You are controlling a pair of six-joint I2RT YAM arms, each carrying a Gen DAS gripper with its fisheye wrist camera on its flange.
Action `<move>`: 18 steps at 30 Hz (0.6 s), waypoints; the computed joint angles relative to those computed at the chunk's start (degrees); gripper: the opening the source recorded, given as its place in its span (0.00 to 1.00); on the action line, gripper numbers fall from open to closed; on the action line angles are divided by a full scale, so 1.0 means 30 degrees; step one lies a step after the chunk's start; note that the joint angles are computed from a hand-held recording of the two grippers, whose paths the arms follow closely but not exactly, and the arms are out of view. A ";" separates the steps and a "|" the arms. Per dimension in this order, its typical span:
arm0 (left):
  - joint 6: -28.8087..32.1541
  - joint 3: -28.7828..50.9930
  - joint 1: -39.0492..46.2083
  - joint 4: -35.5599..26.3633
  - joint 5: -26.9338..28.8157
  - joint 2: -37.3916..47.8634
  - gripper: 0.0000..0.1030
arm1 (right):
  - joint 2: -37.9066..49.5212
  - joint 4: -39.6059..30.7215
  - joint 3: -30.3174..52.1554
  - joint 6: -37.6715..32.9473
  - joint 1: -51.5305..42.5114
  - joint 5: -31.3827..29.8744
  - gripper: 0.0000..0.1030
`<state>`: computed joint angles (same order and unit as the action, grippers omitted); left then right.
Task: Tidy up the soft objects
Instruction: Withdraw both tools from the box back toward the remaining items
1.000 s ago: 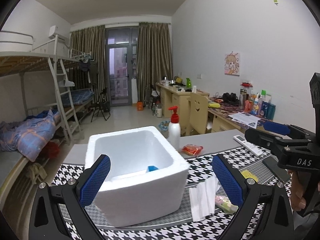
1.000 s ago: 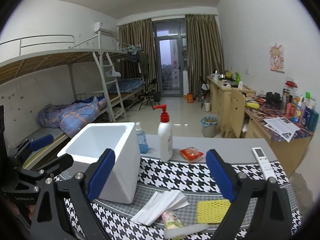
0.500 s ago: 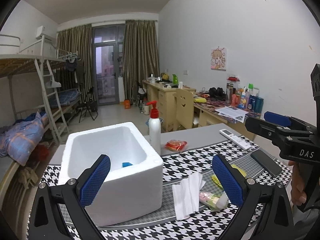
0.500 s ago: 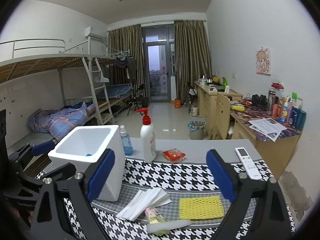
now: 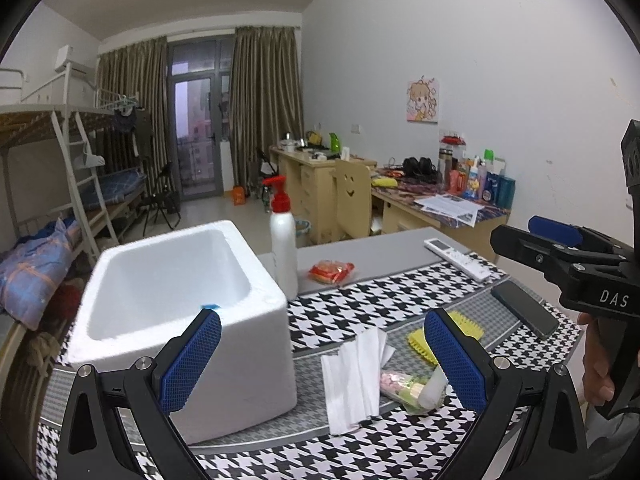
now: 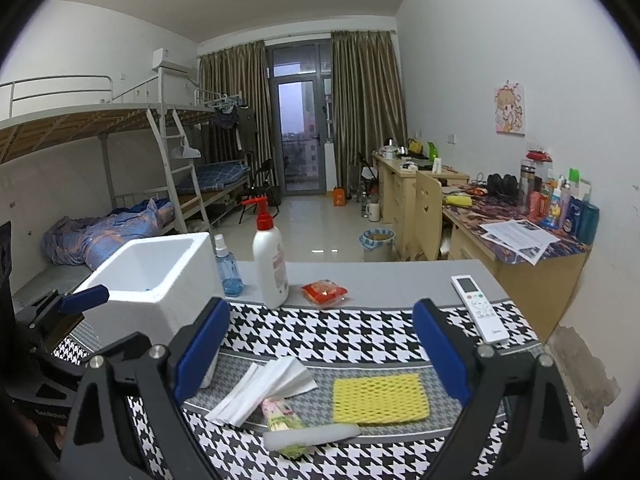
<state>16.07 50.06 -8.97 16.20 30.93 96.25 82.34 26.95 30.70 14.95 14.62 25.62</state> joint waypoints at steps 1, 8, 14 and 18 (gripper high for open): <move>0.0015 0.0006 -0.0054 0.0025 -0.0049 0.0067 0.99 | 0.0056 0.0028 -0.0018 0.0023 -0.0085 -0.0115 0.92; -0.0023 0.0118 -0.0377 0.0098 -0.0321 0.0615 0.99 | 0.0016 0.0165 -0.0416 0.0213 -0.0458 -0.0142 0.92; 0.0122 0.0270 -0.0654 -0.0072 -0.0539 0.0999 0.99 | 0.0319 0.0234 -0.0589 0.0437 -0.0940 -0.0484 0.92; 0.0214 0.0314 -0.0757 -0.0184 -0.0542 0.1264 0.99 | 0.0663 0.0255 -0.0567 0.0498 -0.0928 -0.0429 0.92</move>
<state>16.71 51.00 -11.24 15.65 29.31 100.04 84.33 27.72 28.99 16.45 11.84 24.34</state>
